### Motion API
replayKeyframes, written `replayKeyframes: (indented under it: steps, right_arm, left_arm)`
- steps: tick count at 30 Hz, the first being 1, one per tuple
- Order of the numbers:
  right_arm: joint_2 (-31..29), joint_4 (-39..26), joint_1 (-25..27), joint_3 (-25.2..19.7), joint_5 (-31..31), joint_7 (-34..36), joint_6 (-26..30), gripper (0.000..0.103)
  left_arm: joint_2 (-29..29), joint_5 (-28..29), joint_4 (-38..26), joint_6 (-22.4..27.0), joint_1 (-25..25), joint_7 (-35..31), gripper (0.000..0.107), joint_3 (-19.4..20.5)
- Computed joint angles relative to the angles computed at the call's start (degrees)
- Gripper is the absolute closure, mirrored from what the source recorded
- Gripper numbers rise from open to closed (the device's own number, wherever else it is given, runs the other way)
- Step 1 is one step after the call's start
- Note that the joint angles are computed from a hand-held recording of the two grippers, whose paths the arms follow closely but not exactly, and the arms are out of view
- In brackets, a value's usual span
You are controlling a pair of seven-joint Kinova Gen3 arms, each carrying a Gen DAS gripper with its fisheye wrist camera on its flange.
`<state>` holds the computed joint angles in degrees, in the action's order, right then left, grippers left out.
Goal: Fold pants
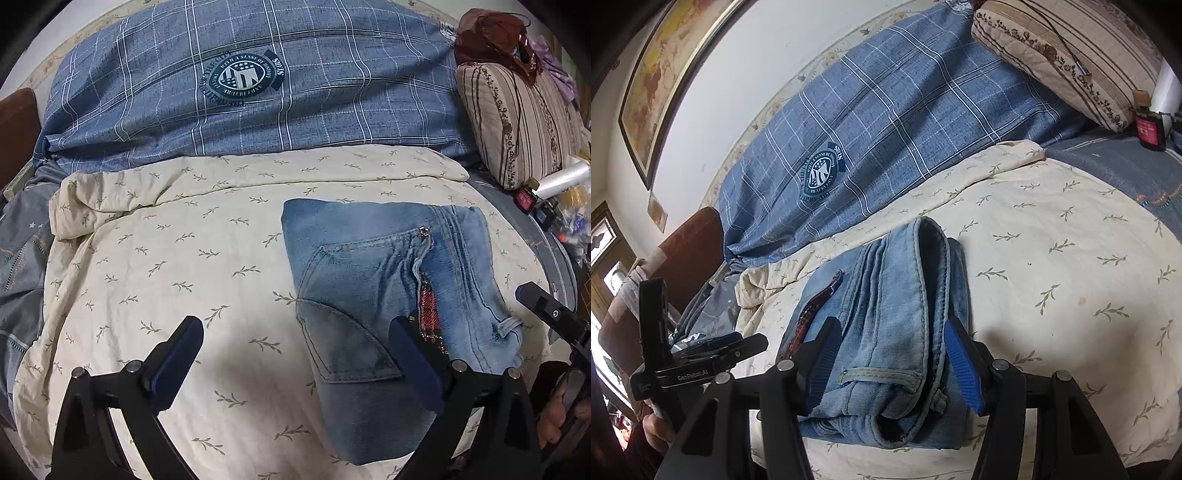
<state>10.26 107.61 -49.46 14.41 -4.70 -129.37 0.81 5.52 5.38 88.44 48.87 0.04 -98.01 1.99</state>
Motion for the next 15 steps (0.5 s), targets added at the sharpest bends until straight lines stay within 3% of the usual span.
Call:
replayKeyframes:
  steps: [2,7,15]
  right_arm:
    - [-0.04,0.13,-0.02,0.05,-0.08,-0.10,-0.17,0.042]
    - [-0.22,0.95,-9.81,10.41,-1.08,0.51,-1.01,0.042]
    - [-0.23,2.08,-20.20,21.36,-6.04,4.98,-2.38,0.042]
  left_arm:
    - [-0.12,0.39,0.17,-0.10,-0.07,-0.40,0.007,0.03]
    - [-0.40,1.02,0.43,-0.28,-0.05,-1.14,0.007,0.12]
    - [-1.15,0.63,0.85,-1.09,0.32,-0.75,0.007,0.12]
